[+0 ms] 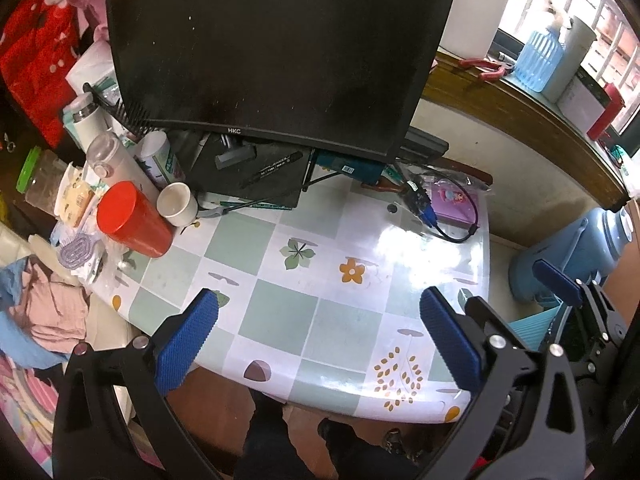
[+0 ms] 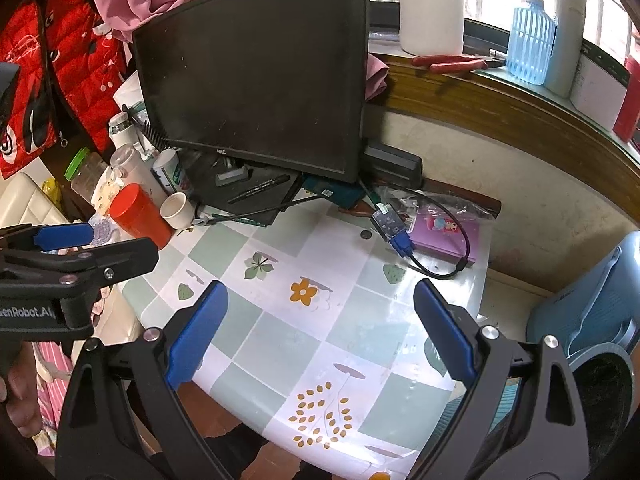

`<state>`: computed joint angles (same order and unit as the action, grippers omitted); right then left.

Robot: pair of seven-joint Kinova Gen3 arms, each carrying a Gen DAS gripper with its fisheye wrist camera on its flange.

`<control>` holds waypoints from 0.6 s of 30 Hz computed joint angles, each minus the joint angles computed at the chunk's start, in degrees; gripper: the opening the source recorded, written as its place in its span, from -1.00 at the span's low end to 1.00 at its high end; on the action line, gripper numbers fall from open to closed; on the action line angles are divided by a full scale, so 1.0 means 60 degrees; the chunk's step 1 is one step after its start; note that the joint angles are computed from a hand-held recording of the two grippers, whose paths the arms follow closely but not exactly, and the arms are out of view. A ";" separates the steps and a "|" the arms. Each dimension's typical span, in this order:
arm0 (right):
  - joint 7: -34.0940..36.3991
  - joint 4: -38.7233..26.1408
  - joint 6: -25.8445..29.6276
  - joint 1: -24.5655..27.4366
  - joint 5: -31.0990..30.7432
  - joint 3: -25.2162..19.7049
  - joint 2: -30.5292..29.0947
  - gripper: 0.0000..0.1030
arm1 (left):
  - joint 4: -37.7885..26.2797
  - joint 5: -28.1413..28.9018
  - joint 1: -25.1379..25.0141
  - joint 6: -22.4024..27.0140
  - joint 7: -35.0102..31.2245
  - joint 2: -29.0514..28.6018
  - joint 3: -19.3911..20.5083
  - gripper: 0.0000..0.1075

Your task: Collect trash

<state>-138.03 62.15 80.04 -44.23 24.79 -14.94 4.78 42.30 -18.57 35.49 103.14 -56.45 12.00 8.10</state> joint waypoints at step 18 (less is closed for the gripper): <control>-0.0210 -0.0689 0.0389 -0.0449 0.0215 0.0199 0.0551 0.81 | -0.0180 0.0517 -0.0593 0.0183 -0.0743 0.0155 -0.0140 0.83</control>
